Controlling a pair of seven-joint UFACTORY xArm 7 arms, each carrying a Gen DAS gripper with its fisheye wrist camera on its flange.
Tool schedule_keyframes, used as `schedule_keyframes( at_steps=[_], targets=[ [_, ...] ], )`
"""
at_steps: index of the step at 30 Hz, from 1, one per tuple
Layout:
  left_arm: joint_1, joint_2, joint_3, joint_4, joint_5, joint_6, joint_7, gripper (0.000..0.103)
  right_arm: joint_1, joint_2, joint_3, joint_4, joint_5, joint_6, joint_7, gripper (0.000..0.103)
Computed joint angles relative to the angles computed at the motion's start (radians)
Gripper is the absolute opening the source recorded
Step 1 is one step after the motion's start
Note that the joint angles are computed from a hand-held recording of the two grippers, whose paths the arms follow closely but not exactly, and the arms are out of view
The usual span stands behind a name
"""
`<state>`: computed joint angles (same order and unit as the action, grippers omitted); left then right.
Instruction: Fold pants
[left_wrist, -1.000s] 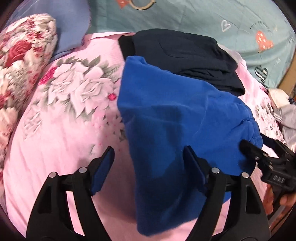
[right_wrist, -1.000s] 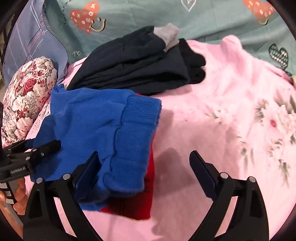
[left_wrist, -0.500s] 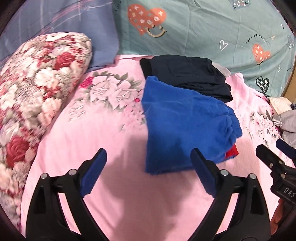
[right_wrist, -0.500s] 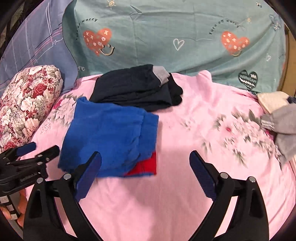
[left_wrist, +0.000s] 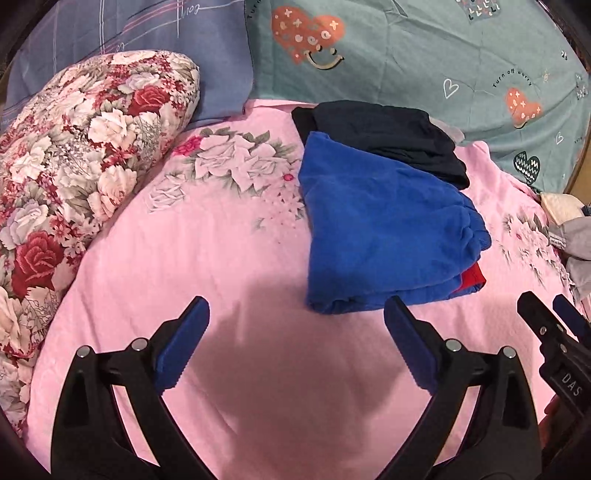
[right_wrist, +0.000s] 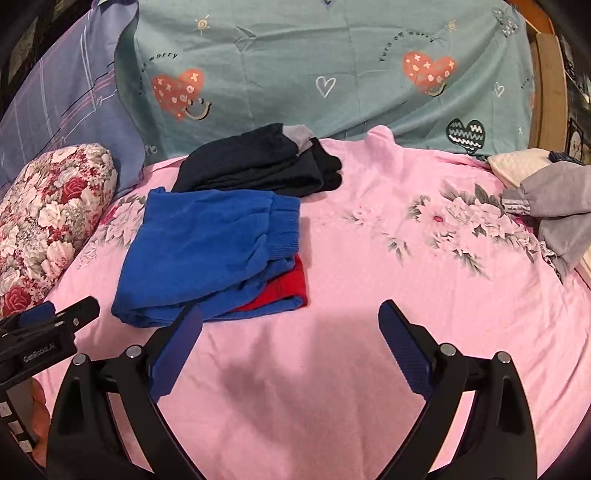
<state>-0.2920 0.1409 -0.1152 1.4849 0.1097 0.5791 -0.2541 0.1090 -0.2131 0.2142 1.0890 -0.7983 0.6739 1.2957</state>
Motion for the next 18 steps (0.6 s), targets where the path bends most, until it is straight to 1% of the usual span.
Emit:
schedule_keyframes(
  at_steps=[2, 4, 12, 18],
  targets=[
    [0.003, 0.006, -0.008, 0.004, -0.028, 0.019, 0.03, 0.097, 0.002, -0.001, -0.004, -0.005, 0.012, -0.003, 0.0, 0.096],
    [0.0, 0.007, -0.009, 0.001, -0.032, 0.023, 0.041, 0.097, 0.004, 0.001, -0.009, -0.009, 0.031, -0.02, -0.011, 0.096],
    [-0.006, -0.002, -0.009, -0.009, -0.034, 0.028, 0.055, 0.097, 0.015, 0.027, -0.008, 0.004, 0.041, 0.002, -0.027, 0.096],
    [-0.015, -0.01, 0.001, -0.017, 0.033, 0.018, 0.009, 0.097, 0.026, 0.038, -0.003, 0.018, 0.015, 0.032, -0.028, 0.096]
  ],
)
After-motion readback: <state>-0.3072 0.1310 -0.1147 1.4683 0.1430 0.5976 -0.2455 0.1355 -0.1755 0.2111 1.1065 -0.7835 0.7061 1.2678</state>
